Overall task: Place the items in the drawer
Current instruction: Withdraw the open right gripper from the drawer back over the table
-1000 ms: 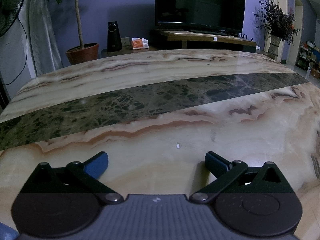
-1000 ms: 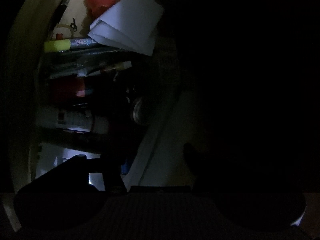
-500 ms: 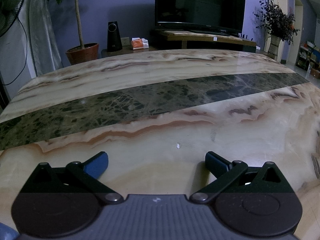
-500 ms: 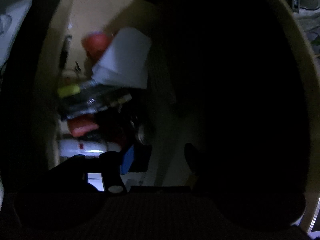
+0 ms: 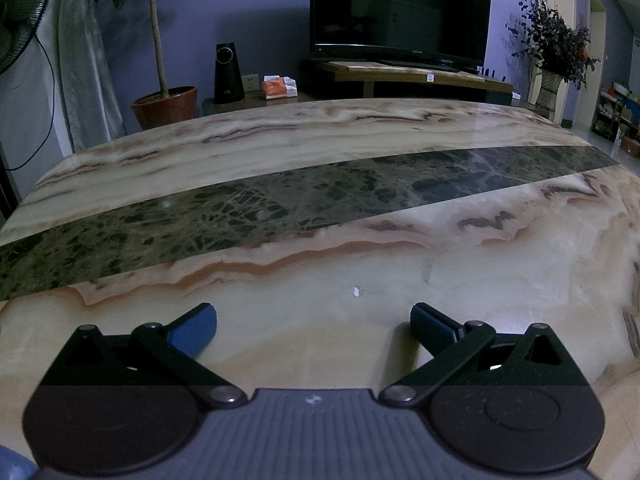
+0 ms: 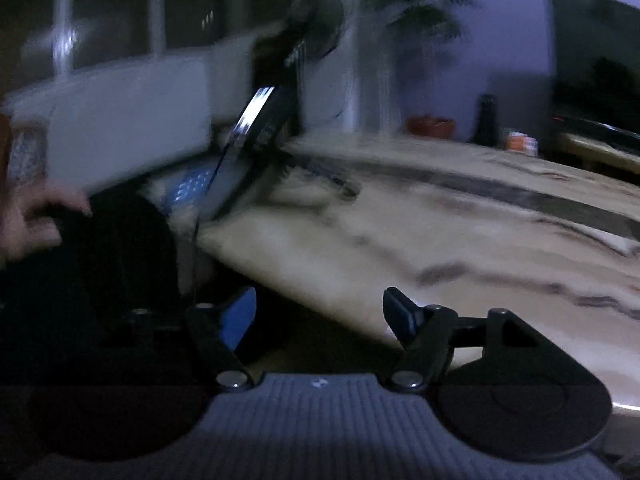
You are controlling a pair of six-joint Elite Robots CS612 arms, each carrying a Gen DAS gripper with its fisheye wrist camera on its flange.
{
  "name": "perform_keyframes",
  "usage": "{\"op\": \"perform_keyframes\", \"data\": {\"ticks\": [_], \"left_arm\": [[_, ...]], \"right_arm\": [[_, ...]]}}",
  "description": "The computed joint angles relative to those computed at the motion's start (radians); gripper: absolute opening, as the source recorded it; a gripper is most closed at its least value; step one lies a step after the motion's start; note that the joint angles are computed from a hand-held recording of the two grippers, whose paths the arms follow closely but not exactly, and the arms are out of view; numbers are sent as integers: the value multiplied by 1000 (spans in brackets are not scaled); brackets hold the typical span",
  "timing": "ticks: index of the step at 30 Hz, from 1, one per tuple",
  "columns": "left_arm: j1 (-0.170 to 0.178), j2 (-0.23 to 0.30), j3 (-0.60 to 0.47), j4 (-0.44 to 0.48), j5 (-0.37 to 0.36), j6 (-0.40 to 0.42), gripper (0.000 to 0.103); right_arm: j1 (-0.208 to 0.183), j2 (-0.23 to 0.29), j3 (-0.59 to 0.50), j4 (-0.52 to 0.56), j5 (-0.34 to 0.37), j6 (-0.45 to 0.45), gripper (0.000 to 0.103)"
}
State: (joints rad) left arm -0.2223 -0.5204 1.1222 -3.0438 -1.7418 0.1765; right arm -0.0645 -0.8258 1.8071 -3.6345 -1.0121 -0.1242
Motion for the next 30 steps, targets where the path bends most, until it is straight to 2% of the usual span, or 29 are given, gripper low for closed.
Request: {"op": "perform_keyframes", "data": {"ticks": [1,2,4,7,11,15,17,20,24,27,30], "left_arm": [[0,0,0,0,0,0,103],[0,0,0,0,0,0,103],[0,0,0,0,0,0,103],[0,0,0,0,0,0,103],[0,0,0,0,0,0,103],[0,0,0,0,0,0,103],[0,0,0,0,0,0,103],[0,0,0,0,0,0,103],[0,0,0,0,0,0,103],[0,0,0,0,0,0,103],[0,0,0,0,0,0,103]], "right_arm": [[-4,2,-11,-35,-14,63,77],[-6,9,-28,-67,-33,124,88],[-5,24,-69,-68,-97,197,99],[7,31,-130,16,-246,180,99],[-2,59,-214,168,-287,208,99],[6,77,-272,334,-407,251,99],[7,80,-288,385,-434,259,99],[13,87,-302,383,-482,217,99],[3,84,-312,416,-472,251,99],[7,81,-344,539,-535,291,99],[4,86,-384,675,-533,323,99]]}}
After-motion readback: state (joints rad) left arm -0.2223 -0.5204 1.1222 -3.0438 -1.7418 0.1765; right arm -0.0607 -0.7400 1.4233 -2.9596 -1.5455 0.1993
